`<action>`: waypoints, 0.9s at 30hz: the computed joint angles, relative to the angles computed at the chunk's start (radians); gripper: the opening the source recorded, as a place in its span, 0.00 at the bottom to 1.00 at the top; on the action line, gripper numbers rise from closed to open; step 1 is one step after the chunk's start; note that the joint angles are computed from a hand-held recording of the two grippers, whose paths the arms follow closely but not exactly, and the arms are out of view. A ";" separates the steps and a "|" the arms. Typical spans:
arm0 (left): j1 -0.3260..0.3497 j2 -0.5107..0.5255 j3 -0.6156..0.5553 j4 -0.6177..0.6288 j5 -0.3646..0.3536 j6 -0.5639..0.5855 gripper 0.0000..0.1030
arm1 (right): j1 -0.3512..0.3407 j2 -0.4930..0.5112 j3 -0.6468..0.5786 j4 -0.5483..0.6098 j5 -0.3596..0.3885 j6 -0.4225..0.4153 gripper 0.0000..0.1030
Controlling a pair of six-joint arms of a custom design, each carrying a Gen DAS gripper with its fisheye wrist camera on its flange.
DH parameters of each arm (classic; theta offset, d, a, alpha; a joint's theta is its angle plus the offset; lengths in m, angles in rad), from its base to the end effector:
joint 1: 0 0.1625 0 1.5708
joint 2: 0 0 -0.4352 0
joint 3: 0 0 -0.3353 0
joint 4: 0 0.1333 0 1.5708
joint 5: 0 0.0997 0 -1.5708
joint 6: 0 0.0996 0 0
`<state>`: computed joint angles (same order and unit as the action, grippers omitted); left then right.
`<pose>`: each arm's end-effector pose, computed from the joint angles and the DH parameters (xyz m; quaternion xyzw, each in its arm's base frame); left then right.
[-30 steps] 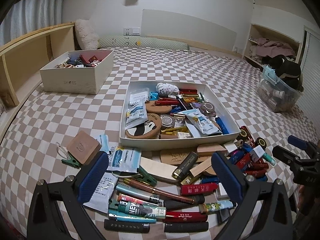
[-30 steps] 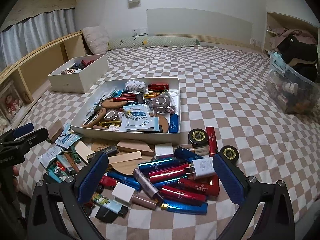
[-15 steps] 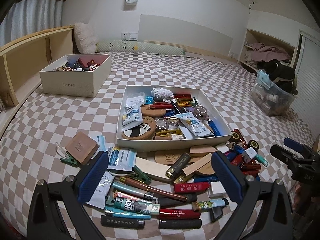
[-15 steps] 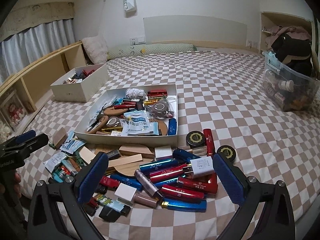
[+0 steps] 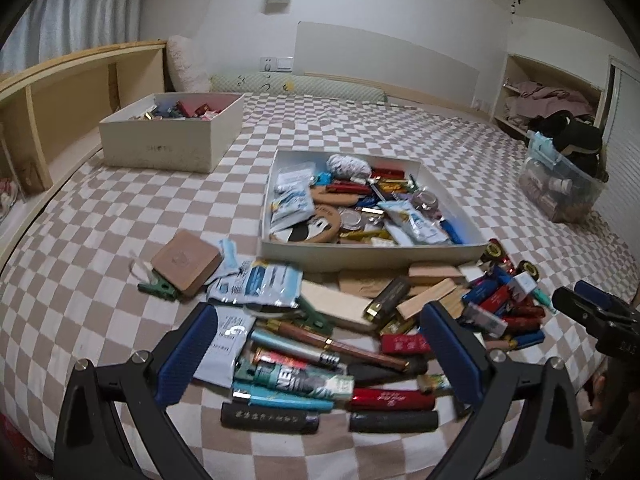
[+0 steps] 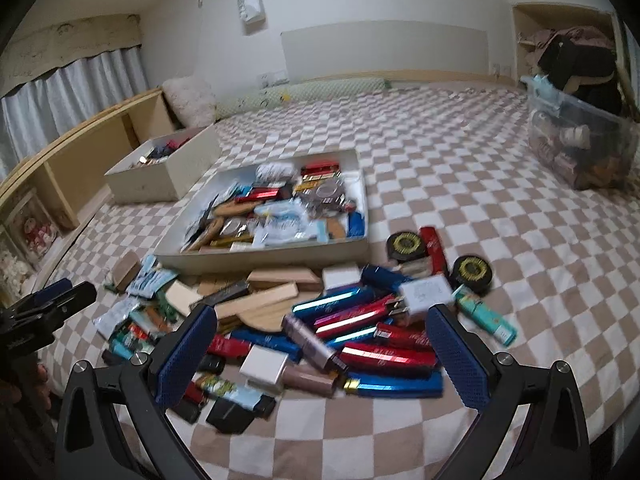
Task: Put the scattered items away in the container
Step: 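Lower the left tool and grasp the black cylindrical handle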
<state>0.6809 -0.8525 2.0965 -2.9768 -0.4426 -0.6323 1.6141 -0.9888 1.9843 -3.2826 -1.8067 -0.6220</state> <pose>-0.2474 -0.4878 0.1466 0.0653 0.8409 -0.4171 0.3387 0.1342 -0.5552 0.2371 0.2647 -0.8925 0.3022 0.2050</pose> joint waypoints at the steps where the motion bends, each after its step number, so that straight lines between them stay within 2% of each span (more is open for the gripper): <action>1: 0.002 -0.001 0.007 0.006 0.001 -0.008 0.98 | 0.001 0.004 0.005 -0.005 -0.009 -0.010 1.00; 8: 0.011 0.003 0.053 0.074 0.004 -0.054 0.98 | -0.013 0.020 0.035 -0.020 -0.027 -0.035 1.00; 10: 0.015 -0.003 0.064 0.107 0.000 -0.071 0.91 | -0.017 0.022 0.044 -0.016 -0.027 -0.028 1.00; 12: 0.023 -0.013 0.073 0.141 -0.015 -0.095 0.89 | -0.018 0.024 0.052 -0.004 -0.025 -0.013 1.00; 18: 0.046 -0.042 0.093 0.199 -0.058 -0.137 0.89 | -0.010 0.032 0.045 0.111 -0.019 0.085 1.00; 21: 0.061 -0.052 0.096 0.229 -0.090 -0.144 0.89 | -0.002 0.040 0.048 0.152 -0.005 0.095 1.00; 24: 0.079 -0.057 0.100 0.230 -0.124 -0.145 0.82 | 0.008 0.047 0.058 0.163 0.000 0.089 1.00; 27: 0.086 -0.053 0.107 0.231 -0.134 -0.144 0.80 | 0.019 0.046 0.072 0.183 0.020 0.077 1.00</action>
<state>0.7671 -0.9057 2.2031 -2.7459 -0.5765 -0.7761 1.6327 -0.9427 2.0564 -3.0991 -1.7862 -0.5448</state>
